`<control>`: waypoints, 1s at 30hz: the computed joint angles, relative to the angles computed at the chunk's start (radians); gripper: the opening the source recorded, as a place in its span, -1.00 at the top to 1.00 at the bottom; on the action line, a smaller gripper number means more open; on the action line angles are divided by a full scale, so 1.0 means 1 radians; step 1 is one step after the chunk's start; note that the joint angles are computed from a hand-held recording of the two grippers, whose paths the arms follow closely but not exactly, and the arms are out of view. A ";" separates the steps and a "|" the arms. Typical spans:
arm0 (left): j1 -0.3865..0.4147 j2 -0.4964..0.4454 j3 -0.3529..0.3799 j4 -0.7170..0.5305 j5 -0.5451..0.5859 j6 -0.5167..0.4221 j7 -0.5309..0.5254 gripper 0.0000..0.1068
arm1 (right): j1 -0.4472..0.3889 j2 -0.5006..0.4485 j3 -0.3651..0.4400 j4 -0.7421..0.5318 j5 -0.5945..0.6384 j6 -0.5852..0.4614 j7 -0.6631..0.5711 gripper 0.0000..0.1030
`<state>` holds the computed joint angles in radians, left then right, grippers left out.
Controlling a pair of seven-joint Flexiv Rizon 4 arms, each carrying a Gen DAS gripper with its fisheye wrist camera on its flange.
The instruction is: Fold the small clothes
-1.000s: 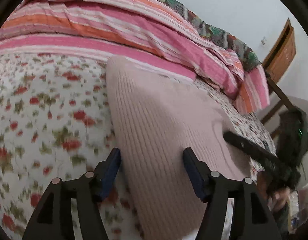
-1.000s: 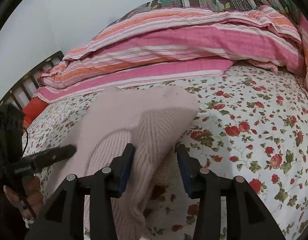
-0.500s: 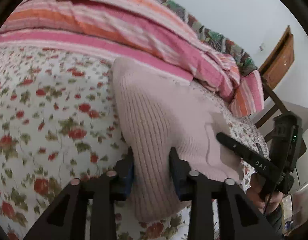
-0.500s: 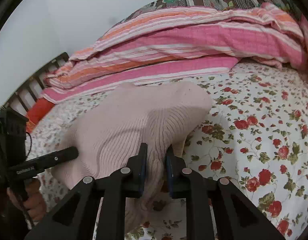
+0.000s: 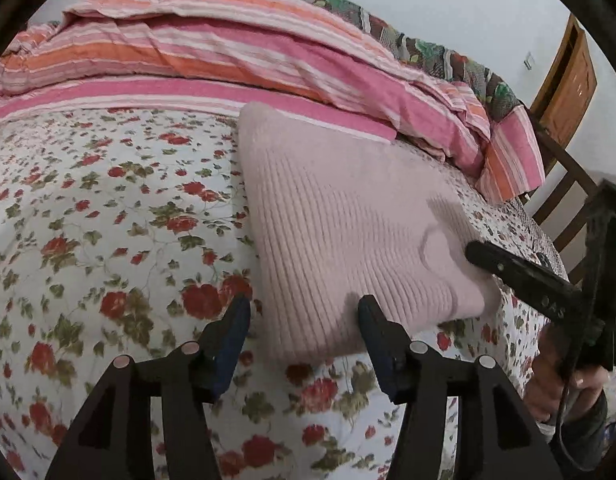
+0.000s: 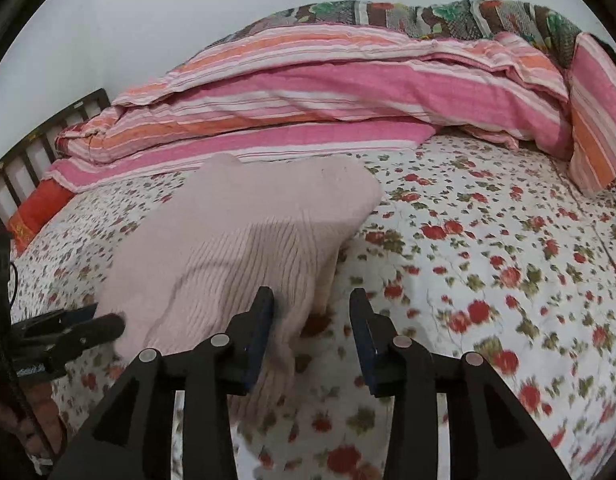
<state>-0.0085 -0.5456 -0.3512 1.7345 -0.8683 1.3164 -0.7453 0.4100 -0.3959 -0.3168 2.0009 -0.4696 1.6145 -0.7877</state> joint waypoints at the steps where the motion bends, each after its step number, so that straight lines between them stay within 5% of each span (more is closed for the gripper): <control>1: 0.004 0.008 -0.006 0.008 -0.009 0.008 0.004 -0.01 | 0.030 0.015 -0.034 0.023 -0.011 0.004 0.013 0.19; 7: -0.016 0.076 0.014 0.052 -0.005 0.052 -0.008 -0.14 | 0.071 0.121 -0.079 0.093 -0.073 -0.073 0.129 -0.14; 10: -0.038 0.116 0.030 0.077 0.012 0.099 -0.023 -0.25 | 0.134 0.183 -0.179 0.143 -0.233 -0.077 0.267 -0.22; 14: -0.099 0.172 0.114 0.098 0.135 0.114 -0.137 -0.39 | 0.177 0.298 -0.276 0.194 -0.614 -0.137 0.550 -0.65; 18: -0.196 0.219 0.269 0.093 0.373 0.093 -0.363 -0.44 | 0.132 0.387 -0.220 0.215 -0.795 -0.196 0.670 -0.87; 30: -0.199 0.365 0.290 0.175 0.597 0.094 -0.566 -0.55 | 0.015 0.540 0.003 0.271 -0.773 -0.373 0.658 -0.99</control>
